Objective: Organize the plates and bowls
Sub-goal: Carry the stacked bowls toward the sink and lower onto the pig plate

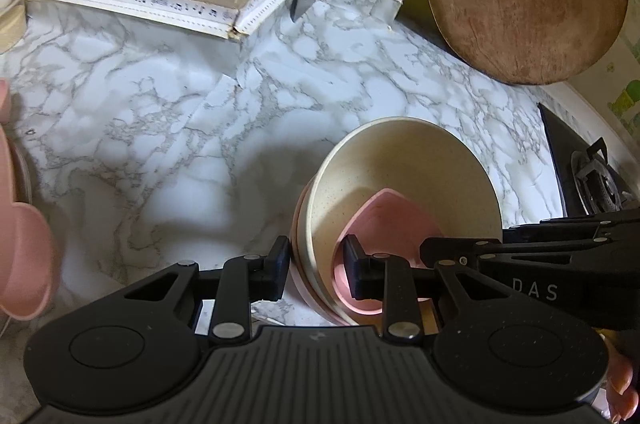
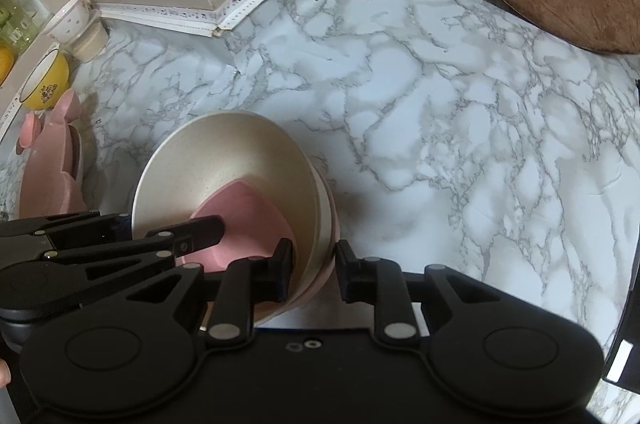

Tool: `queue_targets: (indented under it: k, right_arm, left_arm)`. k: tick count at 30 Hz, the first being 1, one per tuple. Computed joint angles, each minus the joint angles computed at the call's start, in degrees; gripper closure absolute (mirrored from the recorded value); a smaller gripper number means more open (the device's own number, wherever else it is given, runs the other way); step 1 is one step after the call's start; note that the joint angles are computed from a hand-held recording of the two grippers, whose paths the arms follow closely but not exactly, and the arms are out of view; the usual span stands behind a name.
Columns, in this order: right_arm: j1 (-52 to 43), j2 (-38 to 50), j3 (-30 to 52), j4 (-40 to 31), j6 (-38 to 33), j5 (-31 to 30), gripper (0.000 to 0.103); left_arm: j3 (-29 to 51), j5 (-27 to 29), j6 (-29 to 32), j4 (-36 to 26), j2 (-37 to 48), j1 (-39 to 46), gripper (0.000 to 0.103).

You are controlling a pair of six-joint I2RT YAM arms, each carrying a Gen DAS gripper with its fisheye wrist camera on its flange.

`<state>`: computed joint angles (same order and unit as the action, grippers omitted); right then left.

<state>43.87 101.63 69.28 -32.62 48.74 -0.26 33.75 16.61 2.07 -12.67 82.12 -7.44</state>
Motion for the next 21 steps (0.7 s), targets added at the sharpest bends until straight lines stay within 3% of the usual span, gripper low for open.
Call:
queue_targets:
  k: [9, 21]
  right_arm:
    - [1.6, 1.6, 7.9, -4.8, -2.4, 0.8, 0.079]
    - [4.7, 10.9, 26.8, -11.2, -7.3, 0.8, 0.08]
  left_arm:
    - [1.3, 0.9, 2.2, -7.0, -7.0, 5.7, 0.076]
    - [5.3, 3.1, 7.8, -14.1, -10.7, 18.9, 0.076]
